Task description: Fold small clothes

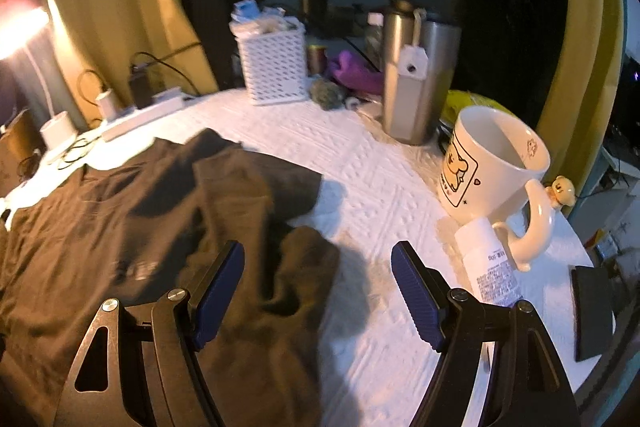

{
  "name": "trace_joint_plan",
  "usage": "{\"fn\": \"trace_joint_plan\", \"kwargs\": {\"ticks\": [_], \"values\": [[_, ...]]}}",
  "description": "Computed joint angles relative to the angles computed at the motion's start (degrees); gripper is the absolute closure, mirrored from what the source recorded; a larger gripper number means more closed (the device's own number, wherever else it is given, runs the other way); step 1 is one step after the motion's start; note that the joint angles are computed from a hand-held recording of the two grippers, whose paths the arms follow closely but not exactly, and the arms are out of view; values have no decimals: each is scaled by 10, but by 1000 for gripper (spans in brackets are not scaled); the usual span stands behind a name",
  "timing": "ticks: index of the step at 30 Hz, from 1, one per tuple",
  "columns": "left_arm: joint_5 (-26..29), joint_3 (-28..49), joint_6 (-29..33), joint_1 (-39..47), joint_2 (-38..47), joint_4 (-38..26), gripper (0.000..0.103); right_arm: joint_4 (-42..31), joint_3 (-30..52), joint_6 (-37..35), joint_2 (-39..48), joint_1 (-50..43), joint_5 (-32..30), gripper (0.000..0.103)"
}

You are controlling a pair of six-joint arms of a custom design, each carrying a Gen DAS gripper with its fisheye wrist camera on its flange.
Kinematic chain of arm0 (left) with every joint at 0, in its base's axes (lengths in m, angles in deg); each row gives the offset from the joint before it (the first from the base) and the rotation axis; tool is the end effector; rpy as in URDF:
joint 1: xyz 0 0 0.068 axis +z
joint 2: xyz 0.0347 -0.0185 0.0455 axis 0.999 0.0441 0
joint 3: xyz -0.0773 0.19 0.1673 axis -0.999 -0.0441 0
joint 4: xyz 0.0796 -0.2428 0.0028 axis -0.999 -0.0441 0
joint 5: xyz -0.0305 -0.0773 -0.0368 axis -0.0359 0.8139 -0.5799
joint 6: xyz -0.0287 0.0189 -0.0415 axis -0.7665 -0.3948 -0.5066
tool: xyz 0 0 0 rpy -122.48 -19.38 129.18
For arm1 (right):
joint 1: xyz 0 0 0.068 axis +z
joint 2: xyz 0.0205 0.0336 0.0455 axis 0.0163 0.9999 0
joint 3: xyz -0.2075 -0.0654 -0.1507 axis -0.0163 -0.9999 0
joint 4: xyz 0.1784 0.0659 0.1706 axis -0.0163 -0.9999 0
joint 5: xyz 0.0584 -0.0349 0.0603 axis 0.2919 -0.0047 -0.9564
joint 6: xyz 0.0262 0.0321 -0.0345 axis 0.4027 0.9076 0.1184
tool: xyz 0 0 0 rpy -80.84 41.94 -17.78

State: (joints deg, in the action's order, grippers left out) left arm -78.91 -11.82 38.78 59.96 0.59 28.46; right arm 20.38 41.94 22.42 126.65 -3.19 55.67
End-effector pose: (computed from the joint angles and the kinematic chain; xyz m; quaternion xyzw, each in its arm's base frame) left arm 0.1424 -0.0558 0.1669 -0.0921 0.8763 -0.0003 0.4728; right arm 0.2820 -0.0139 0.1280 -0.0779 0.9250 0.0403 0.3696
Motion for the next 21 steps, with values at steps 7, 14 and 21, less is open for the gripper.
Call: {"fn": "trace_joint_plan", "kwargs": {"ticks": [7,14,21], "values": [[35,10,23,44,76,51,2,-28,83,14,115,-25,-52,26],[56,10,32,61,92,63,2,-50,107,20,146,-8,-75,53],[61,8,35,62,73,50,2,-30,90,18,134,-16,-43,95]]}}
